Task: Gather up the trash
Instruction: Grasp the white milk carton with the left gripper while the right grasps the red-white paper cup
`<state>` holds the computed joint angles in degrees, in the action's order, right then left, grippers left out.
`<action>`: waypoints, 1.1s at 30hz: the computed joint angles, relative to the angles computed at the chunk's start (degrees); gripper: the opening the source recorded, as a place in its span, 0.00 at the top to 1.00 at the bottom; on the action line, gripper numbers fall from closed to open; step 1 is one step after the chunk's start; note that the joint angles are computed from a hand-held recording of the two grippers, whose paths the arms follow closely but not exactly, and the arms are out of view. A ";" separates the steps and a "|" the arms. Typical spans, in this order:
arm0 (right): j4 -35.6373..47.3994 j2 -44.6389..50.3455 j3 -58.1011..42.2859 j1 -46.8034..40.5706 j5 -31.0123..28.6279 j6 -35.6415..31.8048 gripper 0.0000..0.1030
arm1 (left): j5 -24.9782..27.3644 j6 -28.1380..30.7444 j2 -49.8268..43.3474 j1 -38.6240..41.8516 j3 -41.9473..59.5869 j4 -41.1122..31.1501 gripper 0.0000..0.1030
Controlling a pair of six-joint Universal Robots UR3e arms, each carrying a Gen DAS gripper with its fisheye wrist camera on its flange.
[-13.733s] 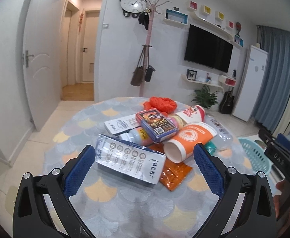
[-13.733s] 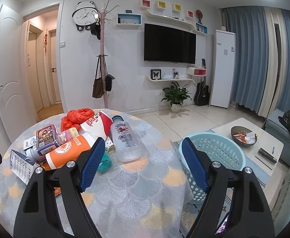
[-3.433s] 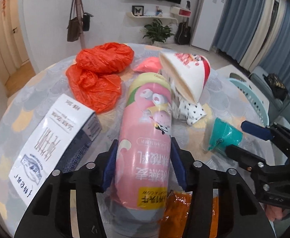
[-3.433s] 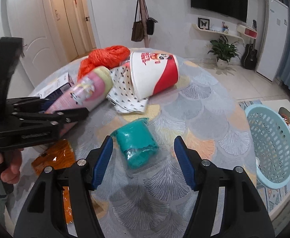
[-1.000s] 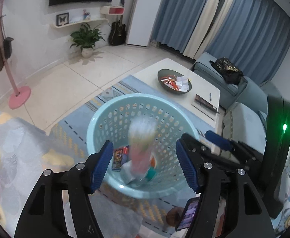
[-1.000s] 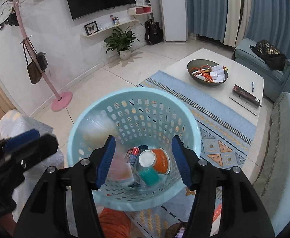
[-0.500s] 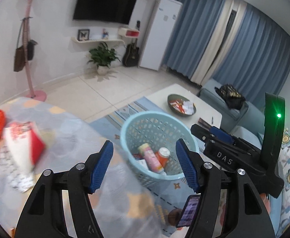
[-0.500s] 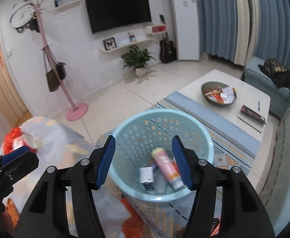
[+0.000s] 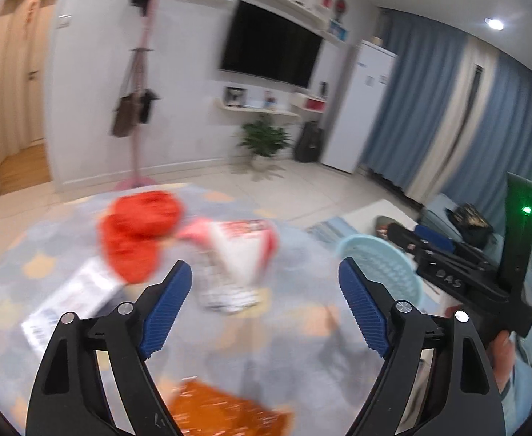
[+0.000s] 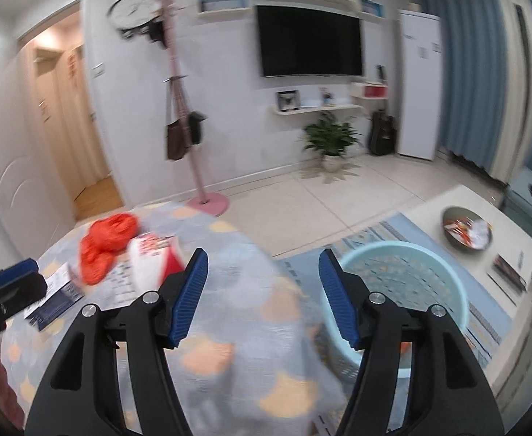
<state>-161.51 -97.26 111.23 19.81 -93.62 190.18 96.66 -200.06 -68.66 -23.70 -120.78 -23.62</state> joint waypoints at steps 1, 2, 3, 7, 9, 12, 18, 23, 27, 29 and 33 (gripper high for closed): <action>-0.47 2.10 -1.55 1.76 -0.54 0.19 0.42 | -2.64 1.88 4.95 4.39 -3.13 -1.95 0.21; -0.41 4.44 -3.58 3.29 -0.62 0.16 0.42 | -3.90 3.21 8.12 7.32 -4.77 -3.90 0.20; 0.00 6.19 -5.18 4.37 -0.67 0.11 0.42 | -4.43 4.28 10.46 9.62 -5.83 -5.66 0.18; 2.90 13.96 -13.40 7.01 1.42 0.73 0.41 | -13.88 13.77 25.44 27.32 -11.20 -18.64 0.15; 3.56 16.62 -16.05 7.81 1.69 0.85 0.36 | -19.38 19.91 31.61 37.32 -12.77 -25.91 0.15; 5.53 22.36 -22.51 10.28 -0.52 0.45 0.28 | -25.57 28.73 36.99 49.18 -14.49 -34.37 0.15; 8.19 32.97 -33.88 13.91 -5.98 -2.14 0.18 | -27.09 32.62 35.86 52.58 -18.13 -32.64 0.15; 10.00 38.97 -39.46 14.45 -7.79 -2.60 0.18 | -23.09 31.94 32.55 48.58 -19.91 -27.42 0.14; 10.77 40.85 -40.45 13.96 -7.28 -2.22 0.18 | -19.68 29.51 28.37 44.99 -21.30 -21.28 0.15; 10.41 40.76 -40.24 13.85 -7.02 -2.27 0.18 | -19.69 29.48 28.38 45.09 -21.81 -20.49 0.15; 9.56 40.49 -39.33 14.29 -8.36 -1.97 0.18 | -18.70 28.48 25.88 43.12 -22.07 -17.62 0.17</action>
<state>-151.95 -56.78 71.90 34.10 -101.98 188.21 77.96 -171.58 -42.78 19.42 -142.85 -41.24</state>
